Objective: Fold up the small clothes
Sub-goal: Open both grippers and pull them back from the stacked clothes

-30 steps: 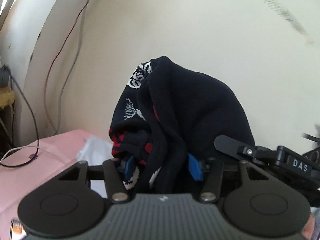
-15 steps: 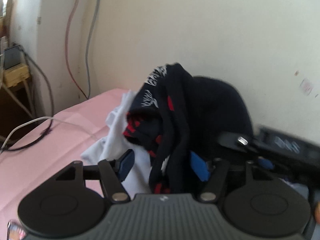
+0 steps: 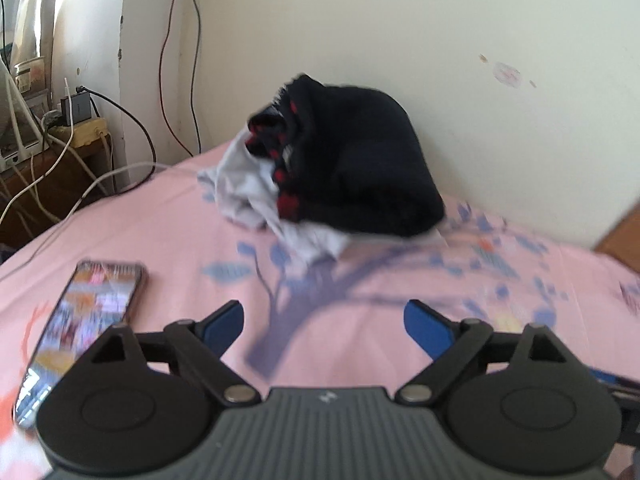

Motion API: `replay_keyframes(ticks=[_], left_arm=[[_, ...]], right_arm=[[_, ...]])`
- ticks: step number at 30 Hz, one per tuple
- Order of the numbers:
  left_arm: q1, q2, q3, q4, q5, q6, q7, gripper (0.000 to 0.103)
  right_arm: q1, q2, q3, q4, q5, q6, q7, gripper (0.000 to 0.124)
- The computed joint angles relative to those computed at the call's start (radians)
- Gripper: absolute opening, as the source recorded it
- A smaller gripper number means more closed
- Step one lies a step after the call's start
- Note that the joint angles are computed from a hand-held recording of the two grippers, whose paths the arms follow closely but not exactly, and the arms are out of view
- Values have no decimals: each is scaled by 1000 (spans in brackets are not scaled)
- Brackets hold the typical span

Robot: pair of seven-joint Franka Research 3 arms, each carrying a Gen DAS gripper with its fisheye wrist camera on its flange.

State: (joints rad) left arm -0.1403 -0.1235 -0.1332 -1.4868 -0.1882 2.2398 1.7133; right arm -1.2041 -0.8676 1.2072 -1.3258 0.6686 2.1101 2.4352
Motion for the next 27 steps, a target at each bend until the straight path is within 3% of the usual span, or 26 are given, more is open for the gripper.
replay_keyframes(ticks=[5,11,21,27], left_arm=[[-8,-100,0,-125,32,22,-10,93],[-26,-168,-1,-211,92,43,-48,96],[-39,-195,-7,-267,183,65,-92,103],[-46,-171,0,-230,185,0,-100,103]], right_arm=[[121,-35,-62,-91,-71,-3,-18,86],[282,-55,-134,-243,-110,83,56,86],[356,15,-116,-275,-217,127,126,86],[392,63,-105,-281,-285,142,166,87]])
